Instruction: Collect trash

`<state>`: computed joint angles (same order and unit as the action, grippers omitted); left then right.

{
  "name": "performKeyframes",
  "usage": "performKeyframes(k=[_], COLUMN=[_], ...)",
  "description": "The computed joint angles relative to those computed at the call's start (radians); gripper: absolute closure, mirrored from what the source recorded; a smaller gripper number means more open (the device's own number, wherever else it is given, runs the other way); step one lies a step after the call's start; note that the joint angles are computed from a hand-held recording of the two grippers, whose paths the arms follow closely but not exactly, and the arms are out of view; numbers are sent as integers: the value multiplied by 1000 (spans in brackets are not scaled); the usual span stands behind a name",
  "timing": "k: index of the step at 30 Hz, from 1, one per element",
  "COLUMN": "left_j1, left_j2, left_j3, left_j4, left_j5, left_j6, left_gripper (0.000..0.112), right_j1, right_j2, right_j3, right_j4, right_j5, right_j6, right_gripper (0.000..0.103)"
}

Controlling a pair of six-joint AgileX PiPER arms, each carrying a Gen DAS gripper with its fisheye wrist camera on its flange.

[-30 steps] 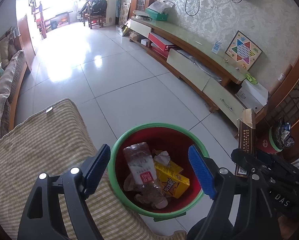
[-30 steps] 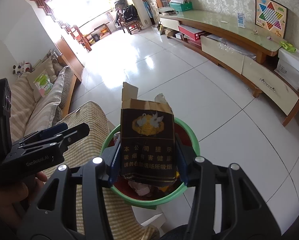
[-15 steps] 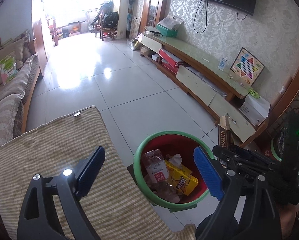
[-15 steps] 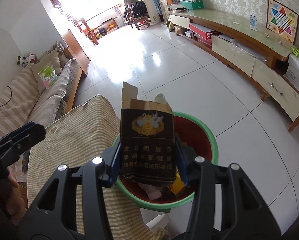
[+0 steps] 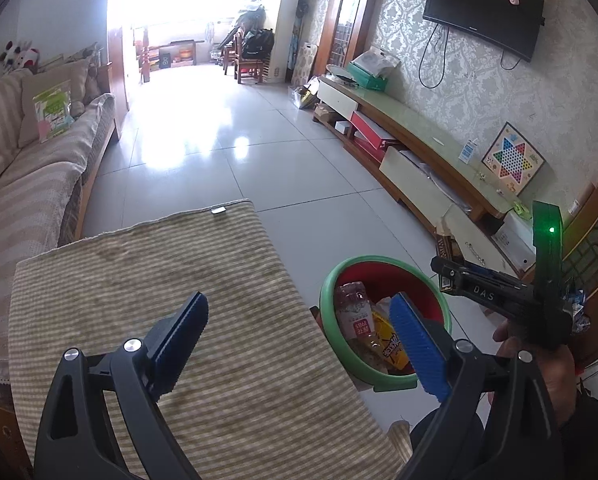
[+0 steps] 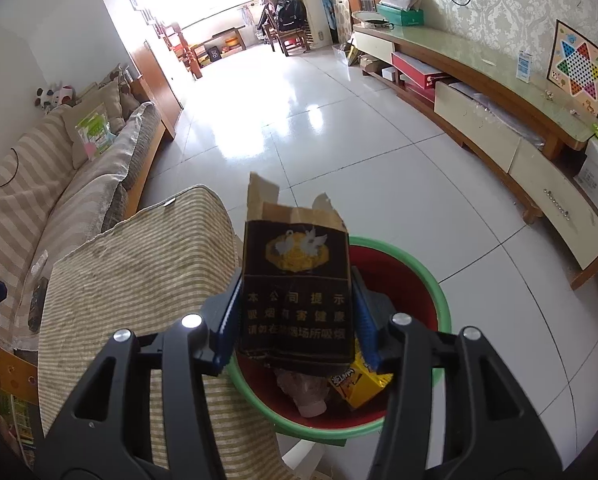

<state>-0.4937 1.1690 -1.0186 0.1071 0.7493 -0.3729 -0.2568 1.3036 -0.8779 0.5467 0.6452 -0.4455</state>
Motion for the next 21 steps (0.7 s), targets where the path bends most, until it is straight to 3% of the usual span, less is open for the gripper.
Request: performKeyframes(k=[1,3,6,12,16,21], left_j1=[9,33,68,84,88,171], left_j2=[-14,-27,-46,-94,-151,-243], left_j3=[14,29,51,83,90,82], left_j4=[-2,-18,-50,-54,-6,-52], left_j5=[1,4,3,9,31,97], left_j6=[3,22,52,60,32,112], left_gripper=[24,24,24,24,17,17], right_j1=[4,28,37,62,111,297], right_j2=[-2,-16,-40,-69,-116,-218], right_j3=[2,4,3,-14,-18,-33], right_j4=[-15,-67,-100,-191,-257,-452], right_j5=[-9,-28,-35,-7,15,44], right_j6=[17,82,121,229,324,563], right_gripper=[39,15,6,5,5,5])
